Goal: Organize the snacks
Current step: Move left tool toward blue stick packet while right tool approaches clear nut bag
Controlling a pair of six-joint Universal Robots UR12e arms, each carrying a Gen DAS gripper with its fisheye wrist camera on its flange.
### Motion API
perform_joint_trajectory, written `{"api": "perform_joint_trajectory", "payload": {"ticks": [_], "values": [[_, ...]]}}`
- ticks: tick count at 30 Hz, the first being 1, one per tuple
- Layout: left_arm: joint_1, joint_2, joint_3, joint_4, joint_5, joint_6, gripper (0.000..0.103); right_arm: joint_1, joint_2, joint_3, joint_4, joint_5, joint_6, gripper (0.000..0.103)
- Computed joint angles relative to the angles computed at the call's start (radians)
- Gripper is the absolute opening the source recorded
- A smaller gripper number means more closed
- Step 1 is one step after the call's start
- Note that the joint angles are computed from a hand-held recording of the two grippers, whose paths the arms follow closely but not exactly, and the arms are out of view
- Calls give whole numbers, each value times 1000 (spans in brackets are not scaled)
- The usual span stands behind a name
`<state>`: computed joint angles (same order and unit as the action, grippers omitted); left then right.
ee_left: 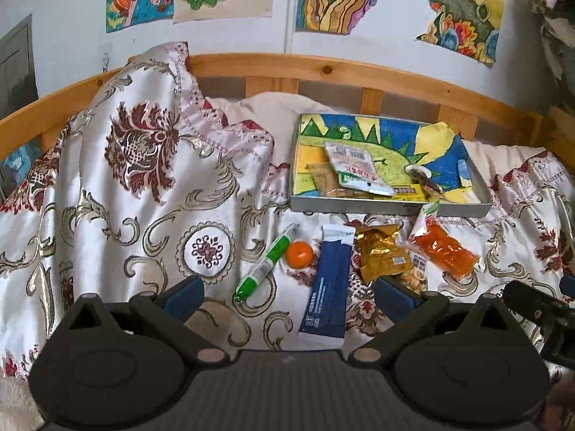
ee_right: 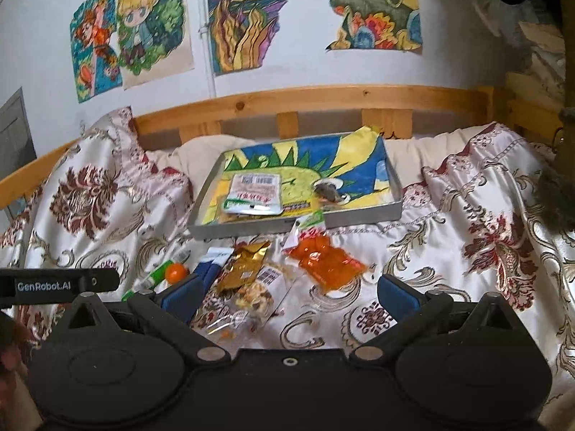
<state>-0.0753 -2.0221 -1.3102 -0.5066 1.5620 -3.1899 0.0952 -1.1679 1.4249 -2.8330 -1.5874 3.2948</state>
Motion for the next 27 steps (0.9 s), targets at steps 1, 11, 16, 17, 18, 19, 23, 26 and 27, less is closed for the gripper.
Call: {"api": "perform_joint_trajectory", "payload": {"ticks": [1, 11, 16, 17, 18, 19, 23, 26, 27], "values": [[0, 0, 1, -4, 3, -6, 102, 1, 0, 0, 3, 2, -3, 102], [9, -3, 27, -71, 9, -68, 102, 6, 4, -6, 30, -6, -16, 102], [13, -7, 54, -158, -5, -95, 102, 9, 7, -14, 63, 5, -28, 102], [14, -8, 58, -168, -9, -96, 102, 9, 7, -15, 71, 9, -30, 102], [16, -10, 64, -184, -12, -99, 102, 10, 8, -17, 80, 13, -33, 102], [17, -12, 70, -200, -15, -102, 102, 11, 9, -20, 90, 16, -36, 102], [32, -28, 114, -297, -60, -123, 102, 13, 15, -32, 126, 19, -44, 102], [45, -48, 154, -364, -101, -157, 102, 14, 19, -39, 148, 29, -57, 102], [49, -57, 172, -391, -111, -166, 102, 15, 21, -43, 158, 31, -64, 102]]}}
